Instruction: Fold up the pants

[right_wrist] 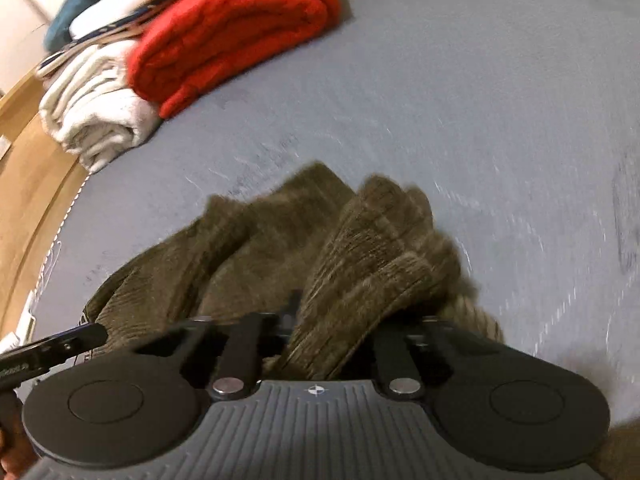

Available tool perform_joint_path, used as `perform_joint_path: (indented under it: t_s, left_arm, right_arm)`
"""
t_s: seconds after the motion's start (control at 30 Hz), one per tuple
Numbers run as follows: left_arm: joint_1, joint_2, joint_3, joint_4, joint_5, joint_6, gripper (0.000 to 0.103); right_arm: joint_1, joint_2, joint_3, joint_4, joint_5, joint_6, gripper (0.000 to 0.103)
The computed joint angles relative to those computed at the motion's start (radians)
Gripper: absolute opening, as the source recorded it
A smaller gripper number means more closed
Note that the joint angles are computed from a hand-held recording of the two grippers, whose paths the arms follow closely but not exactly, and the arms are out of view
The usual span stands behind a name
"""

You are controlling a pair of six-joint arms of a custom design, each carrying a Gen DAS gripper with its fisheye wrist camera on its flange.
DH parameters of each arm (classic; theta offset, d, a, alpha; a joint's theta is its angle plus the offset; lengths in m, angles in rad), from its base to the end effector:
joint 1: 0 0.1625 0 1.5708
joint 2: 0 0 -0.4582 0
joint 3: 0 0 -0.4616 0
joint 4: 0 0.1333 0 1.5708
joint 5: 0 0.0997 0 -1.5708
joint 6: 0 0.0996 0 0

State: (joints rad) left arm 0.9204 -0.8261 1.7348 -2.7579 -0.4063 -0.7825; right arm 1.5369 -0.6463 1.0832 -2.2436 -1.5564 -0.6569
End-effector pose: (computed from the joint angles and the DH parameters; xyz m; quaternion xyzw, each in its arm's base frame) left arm -0.2456 -0.6940 0.1249 -0.1307 0.8203 -0.4450 0.3346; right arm 0.1040 -0.9083 0.1696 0.3052 -0.9450 0.1131 0.0331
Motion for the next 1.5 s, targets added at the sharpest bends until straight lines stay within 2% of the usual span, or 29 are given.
perform_joint_path:
  t_s: [0.1, 0.17, 0.23, 0.27, 0.33, 0.4, 0.43, 0.5, 0.53, 0.6, 0.63, 0.7, 0.73, 0.77, 0.87, 0.9, 0.93, 1.0, 1.07, 1.1, 1.2, 1.23, 1.27, 1.33, 1.37, 1.4, 1.43, 1.5]
  left_arm:
    - [0.008, -0.001, -0.003, 0.011, -0.003, -0.021, 0.044]
    - [0.013, -0.002, -0.005, 0.015, -0.003, -0.025, 0.044]
    - [0.016, -0.001, -0.008, 0.019, 0.000, -0.023, 0.044]
    - [0.018, -0.001, -0.011, 0.021, 0.002, -0.020, 0.044]
    - [0.020, 0.001, -0.012, 0.022, 0.008, -0.019, 0.044]
    - [0.020, 0.002, -0.013, 0.021, 0.005, -0.021, 0.044]
    - [0.020, 0.002, -0.013, 0.016, 0.000, -0.016, 0.044]
    - [0.017, 0.005, -0.015, 0.005, -0.006, 0.003, 0.044]
    - [0.015, 0.008, -0.015, -0.004, -0.008, 0.016, 0.044]
    - [0.011, 0.013, -0.016, -0.020, -0.012, 0.048, 0.044]
    - [0.010, 0.015, -0.017, -0.023, -0.013, 0.060, 0.044]
    - [0.008, 0.021, -0.016, -0.031, -0.019, 0.089, 0.044]
    - [0.008, 0.025, -0.019, -0.036, -0.030, 0.111, 0.044]
    - [0.009, 0.029, -0.022, -0.041, -0.041, 0.130, 0.044]
    - [0.013, 0.058, -0.035, -0.117, -0.090, 0.245, 0.048]
    - [0.015, 0.072, -0.040, -0.171, -0.118, 0.304, 0.048]
    - [0.018, 0.085, -0.044, -0.222, -0.160, 0.360, 0.048]
    - [0.032, 0.105, -0.054, -0.292, -0.268, 0.444, 0.048]
    - [0.043, 0.129, -0.071, -0.317, -0.350, 0.505, 0.050]
    - [0.046, 0.144, -0.084, -0.306, -0.369, 0.533, 0.053]
    - [0.050, 0.189, -0.119, -0.274, -0.368, 0.607, 0.056]
    - [0.049, 0.205, -0.132, -0.257, -0.346, 0.632, 0.056]
    - [0.044, 0.223, -0.145, -0.242, -0.303, 0.662, 0.054]
    - [0.036, 0.233, -0.151, -0.207, -0.231, 0.678, 0.020]
    - [0.038, 0.217, -0.143, -0.190, -0.237, 0.663, 0.018]
    - [0.042, 0.195, -0.128, -0.196, -0.268, 0.648, 0.011]
    - [0.040, 0.175, -0.112, -0.227, -0.280, 0.644, 0.010]
    - [0.031, 0.133, -0.074, -0.282, -0.289, 0.656, 0.009]
  right_arm:
    - [0.001, -0.024, 0.019, -0.019, 0.083, -0.072, 0.008]
    - [-0.009, -0.038, 0.009, 0.002, 0.191, -0.100, 0.008]
    - [-0.031, -0.043, -0.016, 0.030, 0.327, -0.088, 0.008]
    - [-0.048, -0.042, -0.036, 0.037, 0.414, -0.065, 0.008]
    - [-0.077, -0.031, -0.074, 0.006, 0.533, 0.011, 0.008]
    - [-0.106, -0.011, -0.115, -0.079, 0.607, 0.135, 0.008]
    - [-0.122, -0.005, -0.120, -0.170, 0.626, 0.220, 0.008]
    - [-0.150, 0.032, -0.171, -0.379, 0.605, 0.429, 0.008]
    - [-0.166, 0.059, -0.220, -0.484, 0.553, 0.534, 0.008]
    - [-0.175, 0.105, -0.284, -0.689, 0.355, 0.672, 0.008]
    - [-0.185, 0.135, -0.334, -0.747, 0.251, 0.736, 0.008]
    - [-0.201, 0.198, -0.458, -0.739, 0.047, 0.817, 0.009]
    - [-0.208, 0.230, -0.521, -0.701, -0.010, 0.812, 0.009]
    - [-0.215, 0.263, -0.590, -0.636, -0.047, 0.771, 0.010]
    - [-0.225, 0.329, -0.729, -0.456, -0.050, 0.670, 0.015]
    - [-0.229, 0.331, -0.742, -0.427, -0.034, 0.639, 0.023]
    - [-0.232, 0.339, -0.763, -0.404, -0.018, 0.596, 0.033]
    - [-0.224, 0.343, -0.766, -0.405, -0.007, 0.529, 0.040]
    - [-0.226, 0.328, -0.746, -0.399, 0.006, 0.513, 0.040]
    - [-0.226, 0.308, -0.705, -0.414, -0.001, 0.524, 0.039]
    - [-0.229, 0.291, -0.681, -0.413, 0.004, 0.508, 0.038]
    - [-0.229, 0.261, -0.636, -0.427, -0.017, 0.512, 0.033]
    - [-0.230, 0.256, -0.632, -0.430, -0.004, 0.493, 0.030]
    - [-0.231, 0.266, -0.661, -0.412, 0.007, 0.476, 0.015]
    - [-0.229, 0.280, -0.692, -0.392, 0.017, 0.464, 0.013]
    - [-0.227, 0.306, -0.746, -0.362, 0.032, 0.456, 0.010]
    - [-0.226, 0.326, -0.792, -0.341, 0.059, 0.449, 0.009]
    - [-0.218, 0.310, -0.776, -0.401, 0.139, 0.410, 0.008]
